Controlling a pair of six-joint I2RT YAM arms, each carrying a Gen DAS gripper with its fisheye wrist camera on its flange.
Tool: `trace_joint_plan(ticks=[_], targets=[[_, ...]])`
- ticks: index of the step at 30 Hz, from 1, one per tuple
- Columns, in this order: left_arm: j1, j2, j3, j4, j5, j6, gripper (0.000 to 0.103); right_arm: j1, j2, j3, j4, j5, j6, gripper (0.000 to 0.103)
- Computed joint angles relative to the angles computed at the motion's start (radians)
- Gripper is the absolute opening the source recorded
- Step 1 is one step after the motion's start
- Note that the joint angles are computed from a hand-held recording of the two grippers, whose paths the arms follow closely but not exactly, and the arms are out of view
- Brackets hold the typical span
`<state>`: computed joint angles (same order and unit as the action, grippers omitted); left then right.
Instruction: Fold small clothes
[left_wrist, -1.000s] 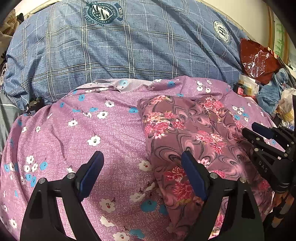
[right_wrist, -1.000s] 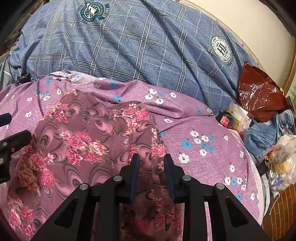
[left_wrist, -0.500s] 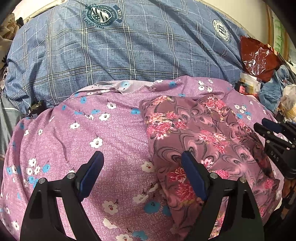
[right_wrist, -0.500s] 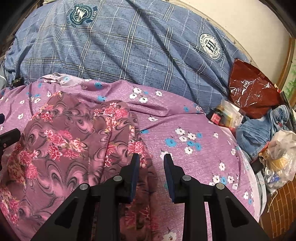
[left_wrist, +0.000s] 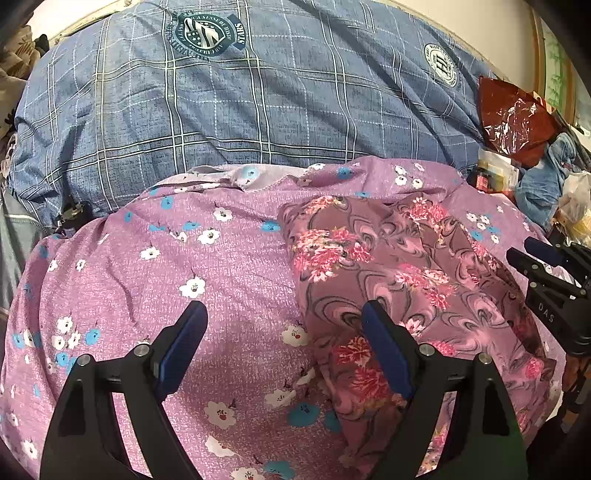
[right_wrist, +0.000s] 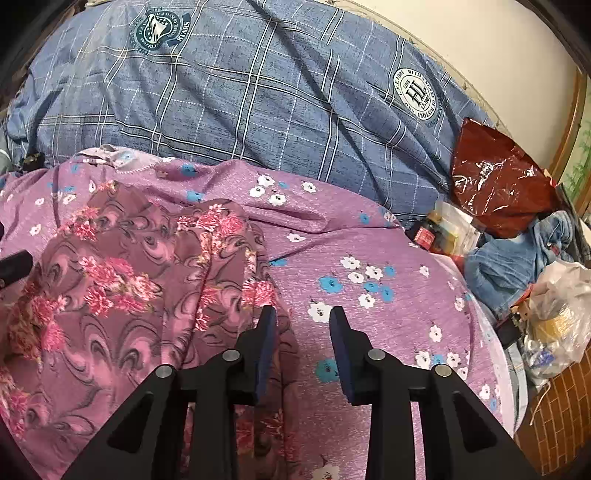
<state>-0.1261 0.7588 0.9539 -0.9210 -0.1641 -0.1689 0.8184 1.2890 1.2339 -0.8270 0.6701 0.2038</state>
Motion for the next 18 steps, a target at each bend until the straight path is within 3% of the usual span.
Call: trace_joint_plan(ticks=[7,11,15,18], targets=[[-0.006,0.001,-0.006,0.005,-0.008,-0.003,0.086,-0.008,-0.025,-0.026,0.03,-0.009,-0.032,0.041],[-0.013,0.004,-0.005,0.003,-0.005,-0.005,0.086,-0.046,-0.052,-0.041,0.049,-0.095,-0.051,0.046],[0.0,0.004,-0.004,0.005,0.04,0.009,0.086,-0.163,-0.092,-0.056,0.063,-0.321,-0.054,0.057],[0.06,0.017,0.007,-0.008,0.185,0.049,0.086,-0.289,-0.116,-0.069,0.063,-0.53,-0.045,0.062]])
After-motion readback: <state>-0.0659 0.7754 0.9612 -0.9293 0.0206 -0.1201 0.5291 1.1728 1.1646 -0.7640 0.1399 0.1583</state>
